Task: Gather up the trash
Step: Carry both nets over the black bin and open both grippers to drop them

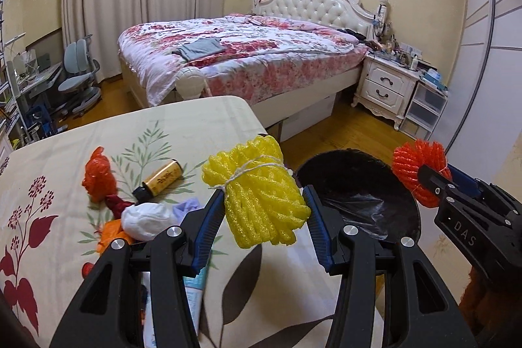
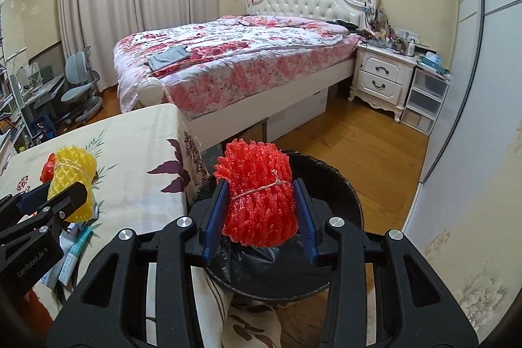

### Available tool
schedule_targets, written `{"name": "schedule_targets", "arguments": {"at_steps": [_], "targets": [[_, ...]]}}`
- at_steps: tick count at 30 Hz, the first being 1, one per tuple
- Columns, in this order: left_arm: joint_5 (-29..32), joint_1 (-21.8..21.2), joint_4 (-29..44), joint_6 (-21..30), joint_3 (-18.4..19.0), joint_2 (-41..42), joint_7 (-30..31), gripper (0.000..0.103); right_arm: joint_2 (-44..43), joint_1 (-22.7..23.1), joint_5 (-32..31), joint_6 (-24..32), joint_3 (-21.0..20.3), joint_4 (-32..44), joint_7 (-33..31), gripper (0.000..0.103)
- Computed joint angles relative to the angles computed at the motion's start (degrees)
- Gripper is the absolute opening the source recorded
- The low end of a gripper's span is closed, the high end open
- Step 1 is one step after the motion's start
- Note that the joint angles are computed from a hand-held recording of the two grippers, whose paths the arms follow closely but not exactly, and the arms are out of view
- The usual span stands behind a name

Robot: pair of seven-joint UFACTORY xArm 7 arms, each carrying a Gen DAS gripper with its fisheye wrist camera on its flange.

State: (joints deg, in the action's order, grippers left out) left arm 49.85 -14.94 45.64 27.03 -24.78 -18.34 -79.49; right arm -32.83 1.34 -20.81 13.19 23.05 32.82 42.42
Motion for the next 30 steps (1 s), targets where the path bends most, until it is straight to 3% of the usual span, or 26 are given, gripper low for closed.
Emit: {"name": "schedule_targets", "arguments": {"at_steps": [4, 12, 30], "targets": [[4.6, -0.1, 4.3, 0.9, -1.2, 5.9, -2.4, 0.051, 1.3, -1.7, -0.3, -2.2, -1.0, -1.1, -0.1, 0.039], [10.5, -5.5, 12.0, 3.6, 1.9, 15.9, -4.7, 0.051, 4.9, -4.4, -0.3, -5.1, -1.3, -1.5, -0.8, 0.039], [9.2, -17.3, 21.7, 6.9, 13.3, 26.5, 0.2, 0.052, 11.6, -9.4, -6.4, -6.1, 0.1, 1.9, 4.3, 0.04]]}}
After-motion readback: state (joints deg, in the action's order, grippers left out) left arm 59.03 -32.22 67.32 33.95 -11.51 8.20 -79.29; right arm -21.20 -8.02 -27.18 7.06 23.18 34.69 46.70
